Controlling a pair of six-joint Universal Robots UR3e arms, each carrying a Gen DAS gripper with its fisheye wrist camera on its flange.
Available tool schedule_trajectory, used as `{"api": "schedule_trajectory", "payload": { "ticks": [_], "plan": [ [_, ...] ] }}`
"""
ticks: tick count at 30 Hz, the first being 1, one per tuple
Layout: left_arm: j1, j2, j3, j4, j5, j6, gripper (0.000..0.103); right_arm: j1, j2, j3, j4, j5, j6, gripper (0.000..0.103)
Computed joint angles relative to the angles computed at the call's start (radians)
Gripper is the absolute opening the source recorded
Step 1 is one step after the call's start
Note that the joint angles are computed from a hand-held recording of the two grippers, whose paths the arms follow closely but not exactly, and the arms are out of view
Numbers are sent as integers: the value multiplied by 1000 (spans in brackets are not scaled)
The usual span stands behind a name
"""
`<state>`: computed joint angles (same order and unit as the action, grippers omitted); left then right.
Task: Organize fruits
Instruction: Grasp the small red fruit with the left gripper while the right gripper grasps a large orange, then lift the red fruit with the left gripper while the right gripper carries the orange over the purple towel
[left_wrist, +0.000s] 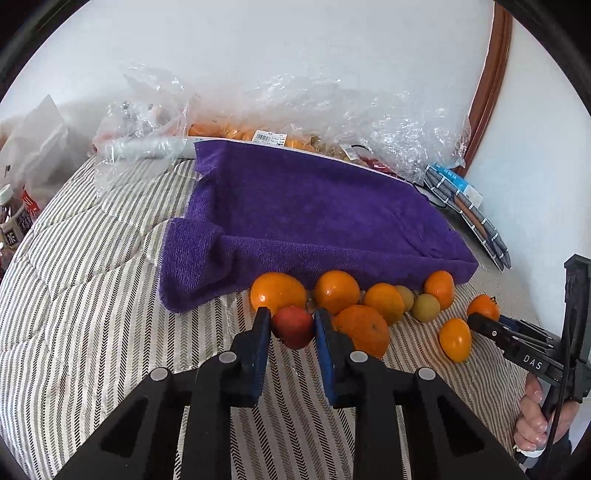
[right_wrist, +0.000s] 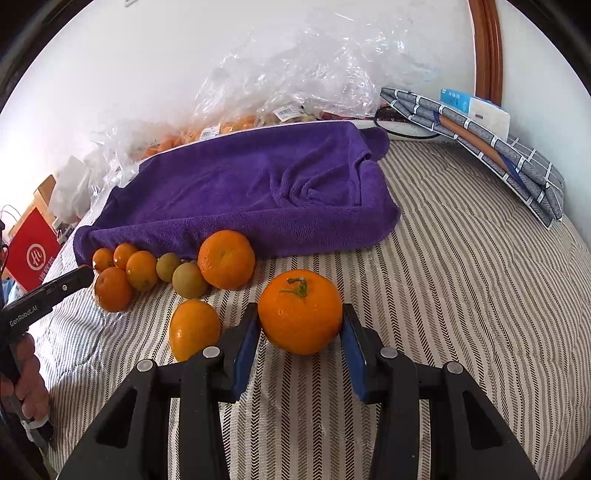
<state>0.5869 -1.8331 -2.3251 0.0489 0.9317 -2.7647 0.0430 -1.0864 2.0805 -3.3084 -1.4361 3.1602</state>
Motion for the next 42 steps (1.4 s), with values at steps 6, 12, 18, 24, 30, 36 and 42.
{"api": "schedule_trajectory", "payload": {
  "ticks": [6, 12, 18, 24, 30, 36, 42],
  "plan": [
    [49, 1, -20, 12, -59, -11, 23, -10, -8, 33, -52, 23, -3, 43],
    [85, 9, -57, 53, -95, -19, 23, -4, -8, 40, -76, 15, -1, 43],
    [104, 19, -85, 91, -120, -22, 23, 3, -12, 39, -71, -5, 3, 43],
    [112, 33, -104, 98, -138, -12, 23, 20, -23, 46, -60, -15, -7, 43],
    [111, 41, -89, 58, -147, -18, 23, 42, -31, 41, -57, -21, 14, 43],
    [72, 92, -41, -1, -72, -56, 23, 63, -49, -24, 22, -32, 31, 43],
    [33, 170, 79, -125, -37, -92, 23, 68, -57, -120, 83, -35, 35, 43]
  ]
}}
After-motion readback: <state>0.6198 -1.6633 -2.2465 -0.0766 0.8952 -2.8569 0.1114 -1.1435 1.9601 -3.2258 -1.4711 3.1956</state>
